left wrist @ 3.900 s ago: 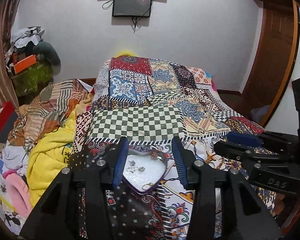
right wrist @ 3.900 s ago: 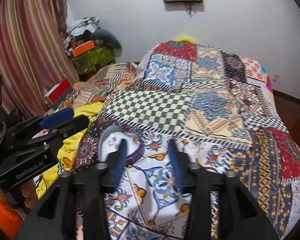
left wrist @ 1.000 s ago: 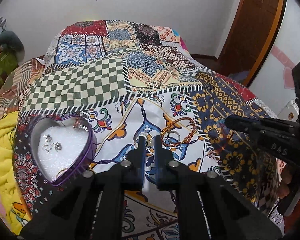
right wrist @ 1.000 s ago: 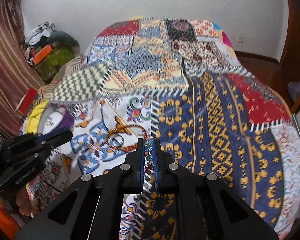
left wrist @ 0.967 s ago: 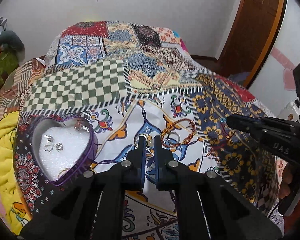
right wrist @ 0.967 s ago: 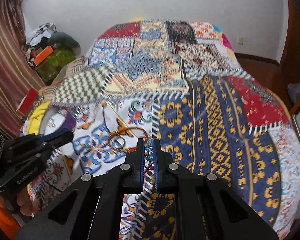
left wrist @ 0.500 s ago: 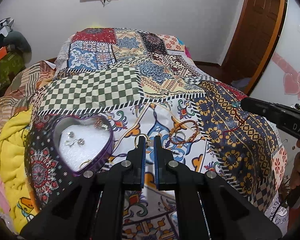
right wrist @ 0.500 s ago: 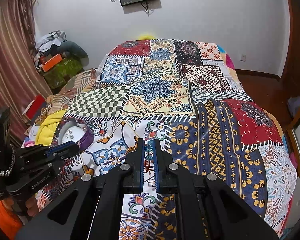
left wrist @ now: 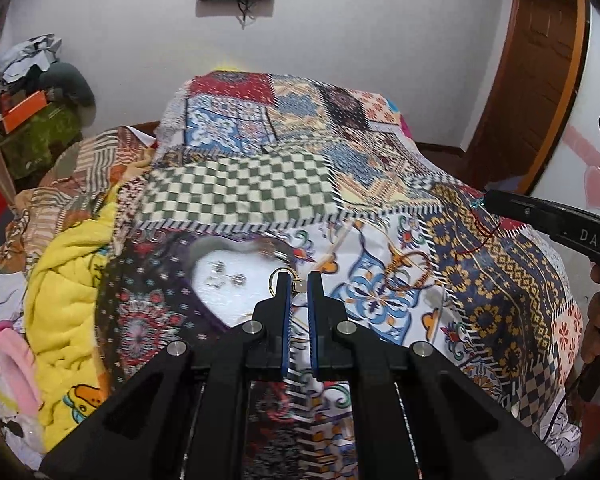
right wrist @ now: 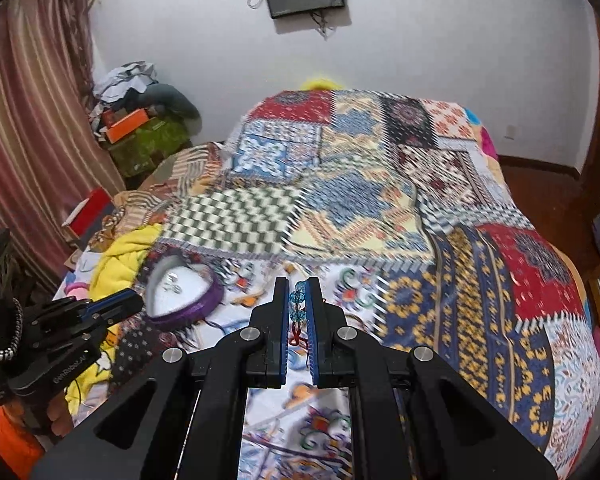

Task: Organize jewelry
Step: 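Carry the ring with the left tool while the right tool carries the bracelet to the tin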

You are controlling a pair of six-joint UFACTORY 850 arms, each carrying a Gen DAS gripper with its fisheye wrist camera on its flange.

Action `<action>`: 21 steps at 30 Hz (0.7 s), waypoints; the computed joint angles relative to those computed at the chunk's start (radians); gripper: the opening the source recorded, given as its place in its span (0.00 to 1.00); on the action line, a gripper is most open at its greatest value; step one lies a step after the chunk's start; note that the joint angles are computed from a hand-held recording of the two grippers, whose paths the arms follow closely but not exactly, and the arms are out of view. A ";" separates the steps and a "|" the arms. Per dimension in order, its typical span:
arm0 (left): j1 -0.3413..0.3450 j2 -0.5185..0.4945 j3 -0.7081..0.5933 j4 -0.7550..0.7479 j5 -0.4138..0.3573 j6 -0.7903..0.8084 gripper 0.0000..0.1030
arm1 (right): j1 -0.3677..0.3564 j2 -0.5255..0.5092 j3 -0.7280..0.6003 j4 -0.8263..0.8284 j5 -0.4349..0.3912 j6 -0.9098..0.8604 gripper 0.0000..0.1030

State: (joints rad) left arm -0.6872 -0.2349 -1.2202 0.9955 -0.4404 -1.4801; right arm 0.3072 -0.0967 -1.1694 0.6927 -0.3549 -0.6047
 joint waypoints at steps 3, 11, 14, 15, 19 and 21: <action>0.008 0.019 0.017 0.032 -0.007 -0.035 0.06 | 0.024 -0.011 -0.025 0.037 0.000 -0.045 0.07; 0.035 0.052 0.054 0.101 0.000 -0.110 0.06 | 0.091 -0.054 -0.089 0.087 -0.005 -0.126 0.07; 0.044 0.060 0.066 0.124 0.010 -0.136 0.06 | 0.109 -0.077 -0.114 0.091 -0.013 -0.137 0.07; 0.046 0.061 0.068 0.133 0.014 -0.146 0.06 | 0.115 -0.087 -0.125 0.095 -0.016 -0.142 0.07; 0.061 0.064 0.079 0.154 0.038 -0.172 0.06 | 0.137 -0.120 -0.161 0.090 -0.023 -0.137 0.07; 0.068 0.061 0.080 0.155 0.051 -0.175 0.06 | 0.146 -0.138 -0.179 0.086 -0.027 -0.137 0.07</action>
State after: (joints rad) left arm -0.6190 -0.1736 -1.1399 1.1502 -0.3892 -1.6547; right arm 0.4537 -0.2343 -1.3480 0.7788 -0.3823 -0.7418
